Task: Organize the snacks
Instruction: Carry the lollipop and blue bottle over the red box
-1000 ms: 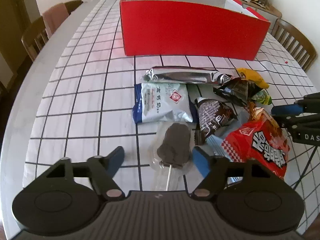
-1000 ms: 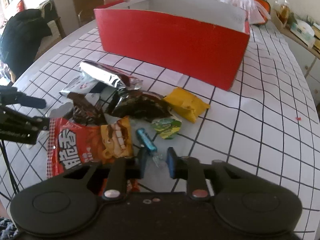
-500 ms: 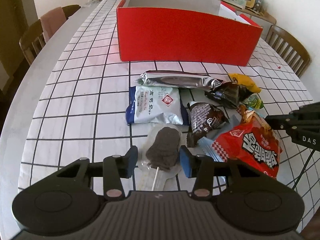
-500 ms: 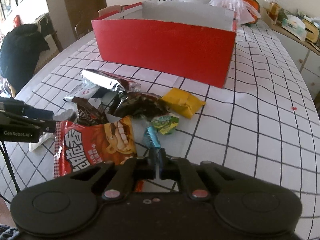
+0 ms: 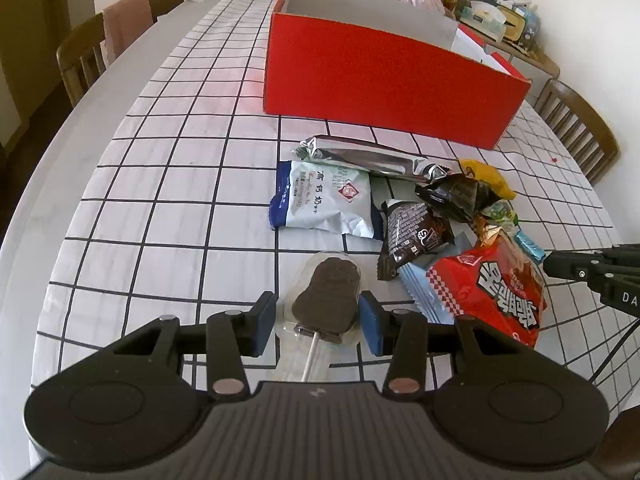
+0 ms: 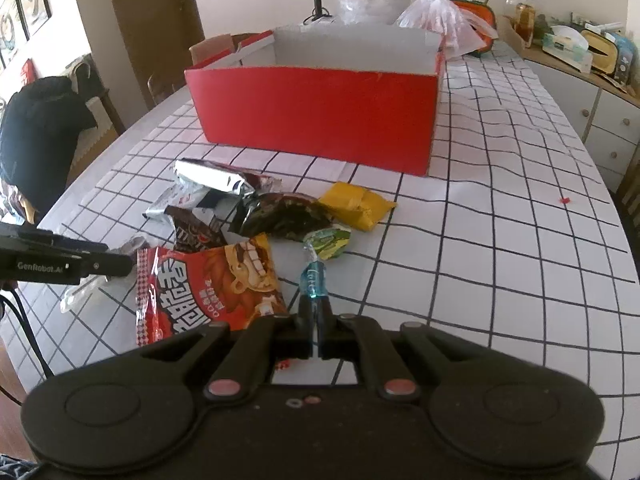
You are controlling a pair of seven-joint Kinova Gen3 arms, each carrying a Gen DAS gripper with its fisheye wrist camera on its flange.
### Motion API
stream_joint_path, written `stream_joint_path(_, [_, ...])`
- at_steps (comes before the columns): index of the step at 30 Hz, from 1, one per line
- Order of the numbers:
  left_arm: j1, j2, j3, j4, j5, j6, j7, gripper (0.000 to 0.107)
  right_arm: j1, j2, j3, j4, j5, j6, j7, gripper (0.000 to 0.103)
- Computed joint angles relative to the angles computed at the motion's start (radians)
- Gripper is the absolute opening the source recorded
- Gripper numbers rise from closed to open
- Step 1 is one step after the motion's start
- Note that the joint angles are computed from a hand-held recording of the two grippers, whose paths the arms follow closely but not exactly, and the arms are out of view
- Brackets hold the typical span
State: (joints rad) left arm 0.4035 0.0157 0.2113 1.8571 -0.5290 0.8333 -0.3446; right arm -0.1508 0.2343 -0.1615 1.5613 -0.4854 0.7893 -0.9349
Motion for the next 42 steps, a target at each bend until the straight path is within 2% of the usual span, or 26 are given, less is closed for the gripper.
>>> stream_joint_path(12, [-0.018,-0.04,0.018,-0.042,-0.017,0.056,0.004,0.044,0.012,-0.034,0.003,-0.027,-0.053,-0.017,0.028,0.001])
stream_joint_path(20, [-0.033,-0.039,0.025,-0.123,-0.08,0.102,-0.021,0.044,0.004,-0.02,-0.002,-0.109,-0.071,-0.043,0.018,0.001])
stream_joint_path(29, [-0.03,0.029,-0.008,-0.308,-0.145,0.188,-0.108,0.044,-0.034,0.049,-0.006,-0.286,-0.001,-0.054,-0.085,0.001])
stream_joint_path(38, [-0.006,0.164,-0.09,-0.562,-0.145,0.273,-0.249,0.044,-0.092,0.168,0.006,-0.516,0.14,-0.005,-0.235,0.001])
stream_joint_path(42, [0.001,0.223,-0.137,-0.647,-0.137,0.267,-0.299,0.044,-0.127,0.239,0.022,-0.632,0.21,0.033,-0.299,0.001])
